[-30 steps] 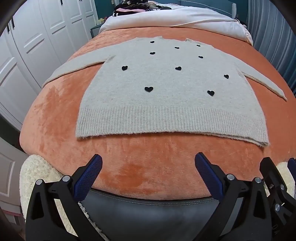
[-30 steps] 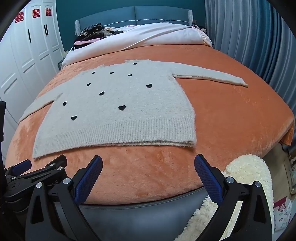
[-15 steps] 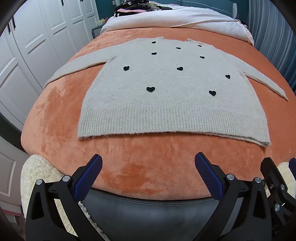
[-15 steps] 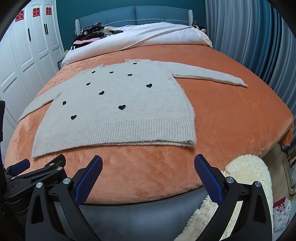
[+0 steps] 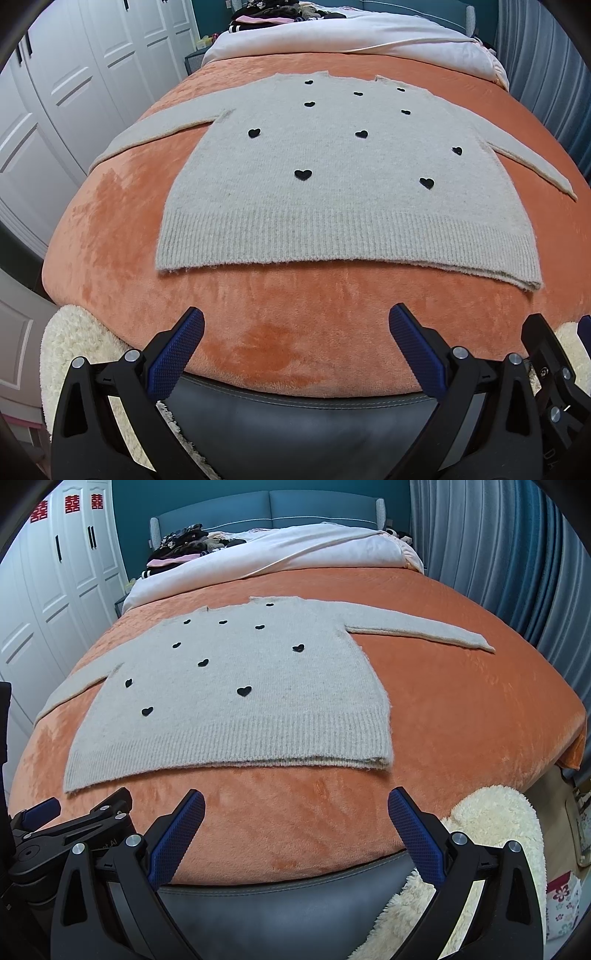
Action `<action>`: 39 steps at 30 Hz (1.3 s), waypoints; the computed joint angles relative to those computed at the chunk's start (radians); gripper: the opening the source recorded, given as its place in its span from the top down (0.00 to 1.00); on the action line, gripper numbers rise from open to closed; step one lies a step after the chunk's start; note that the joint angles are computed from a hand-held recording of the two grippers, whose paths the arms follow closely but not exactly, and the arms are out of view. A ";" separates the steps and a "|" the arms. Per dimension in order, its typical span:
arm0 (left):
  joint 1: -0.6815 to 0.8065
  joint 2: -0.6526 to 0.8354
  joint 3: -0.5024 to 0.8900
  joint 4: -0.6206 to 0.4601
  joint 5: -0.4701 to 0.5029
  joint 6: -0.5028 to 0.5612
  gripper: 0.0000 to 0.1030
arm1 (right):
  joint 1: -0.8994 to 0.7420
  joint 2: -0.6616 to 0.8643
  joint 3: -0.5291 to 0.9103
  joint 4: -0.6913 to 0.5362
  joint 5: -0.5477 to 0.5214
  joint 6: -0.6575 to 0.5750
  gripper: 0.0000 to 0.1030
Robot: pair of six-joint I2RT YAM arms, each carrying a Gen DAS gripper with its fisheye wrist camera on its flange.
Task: Fold small clothes
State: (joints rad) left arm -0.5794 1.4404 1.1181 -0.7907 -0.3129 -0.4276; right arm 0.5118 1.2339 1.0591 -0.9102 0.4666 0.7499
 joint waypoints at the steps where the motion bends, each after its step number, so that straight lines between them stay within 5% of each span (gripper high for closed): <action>1: 0.001 0.000 0.000 0.000 0.000 0.001 0.05 | 0.000 0.000 -0.001 0.000 0.000 0.000 0.05; 39: 0.004 -0.008 -0.011 0.005 -0.010 0.011 0.06 | 0.000 -0.003 -0.016 0.004 -0.004 0.007 0.05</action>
State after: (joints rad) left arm -0.5753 1.4322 1.1069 -0.7856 -0.3227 -0.4162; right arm 0.5115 1.2313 1.0432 -0.9066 0.4625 0.7571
